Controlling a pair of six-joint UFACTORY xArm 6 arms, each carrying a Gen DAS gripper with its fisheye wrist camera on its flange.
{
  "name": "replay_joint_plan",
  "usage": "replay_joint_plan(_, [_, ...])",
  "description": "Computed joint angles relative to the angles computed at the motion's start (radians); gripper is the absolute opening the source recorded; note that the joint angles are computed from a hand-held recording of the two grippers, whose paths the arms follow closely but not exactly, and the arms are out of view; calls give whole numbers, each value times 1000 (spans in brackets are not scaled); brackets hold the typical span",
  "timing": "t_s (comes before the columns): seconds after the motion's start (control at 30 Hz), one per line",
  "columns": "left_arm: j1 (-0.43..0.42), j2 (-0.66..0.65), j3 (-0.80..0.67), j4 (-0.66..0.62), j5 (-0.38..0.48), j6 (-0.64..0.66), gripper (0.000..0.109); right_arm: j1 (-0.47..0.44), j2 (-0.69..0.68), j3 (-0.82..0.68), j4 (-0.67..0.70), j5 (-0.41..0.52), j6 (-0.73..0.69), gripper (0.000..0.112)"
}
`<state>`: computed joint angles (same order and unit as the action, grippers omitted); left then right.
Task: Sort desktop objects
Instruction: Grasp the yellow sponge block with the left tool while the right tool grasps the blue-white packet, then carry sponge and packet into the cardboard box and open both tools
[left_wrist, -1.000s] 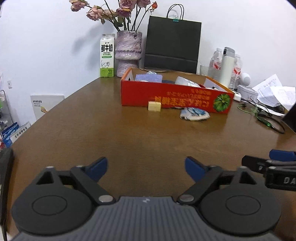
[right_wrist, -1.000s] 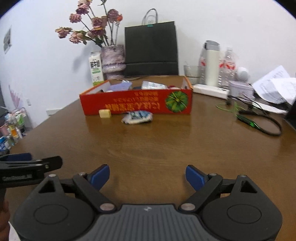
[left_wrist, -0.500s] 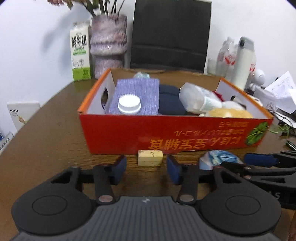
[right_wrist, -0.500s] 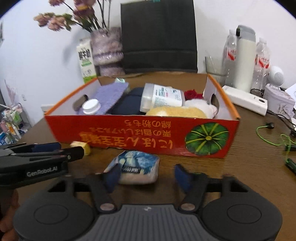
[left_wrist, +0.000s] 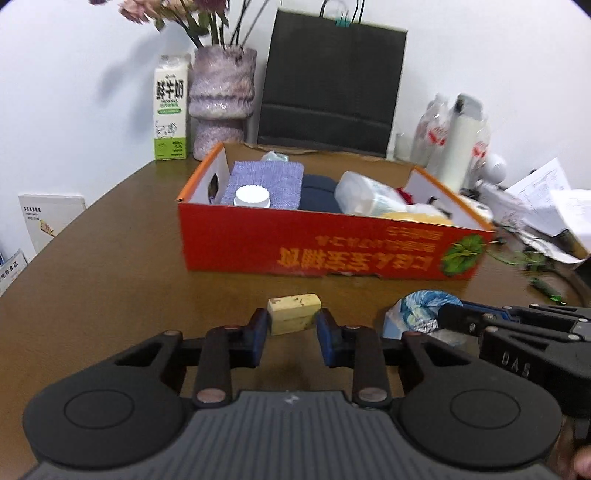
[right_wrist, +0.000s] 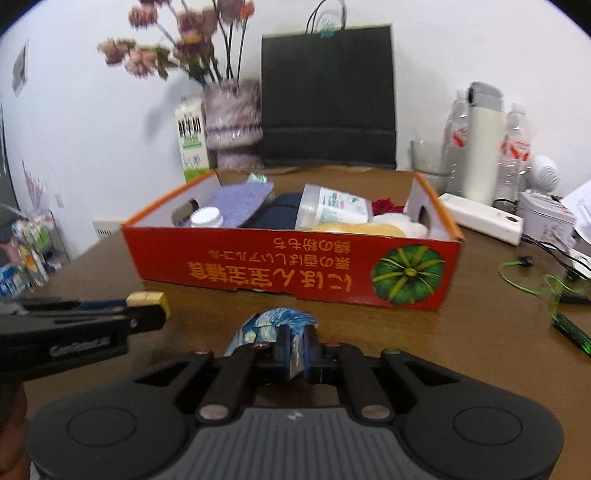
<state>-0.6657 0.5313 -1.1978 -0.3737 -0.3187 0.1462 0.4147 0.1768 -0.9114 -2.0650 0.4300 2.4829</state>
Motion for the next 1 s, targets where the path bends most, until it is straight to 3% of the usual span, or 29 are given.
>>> replay_joint_plan(0.1, [-10,-102,161,62,-63,-83,29,58,-112,128,-10,61,80,5])
replay_joint_plan(0.2, [-51,-188,291,-23,-101,-11,29,131,-207,246,32,127,99,5])
replay_joint_plan(0.4, [-79,-327,497,20,-173,-69,29,273,-312,394,163,225,104,6])
replay_joint_plan(0.63, [-102,-392,589,36,-208,-93,29,426,-396,482,309,374,69,6])
replay_joint_plan(0.8, [-116,-409,604,54,-222,-104,29,474,-433,501,353,421,22,6])
replay_joint_plan(0.83, [-121,-410,601,40,-217,-91,9,477,-440,503,356,429,16,6])
replay_joint_plan(0.87, [-120,-412,596,42,-203,-92,4,478,-444,504,354,431,13,6])
replay_joint_plan(1.0, [-124,-391,580,29,-206,-80,3,450,-440,497,324,413,24,5])
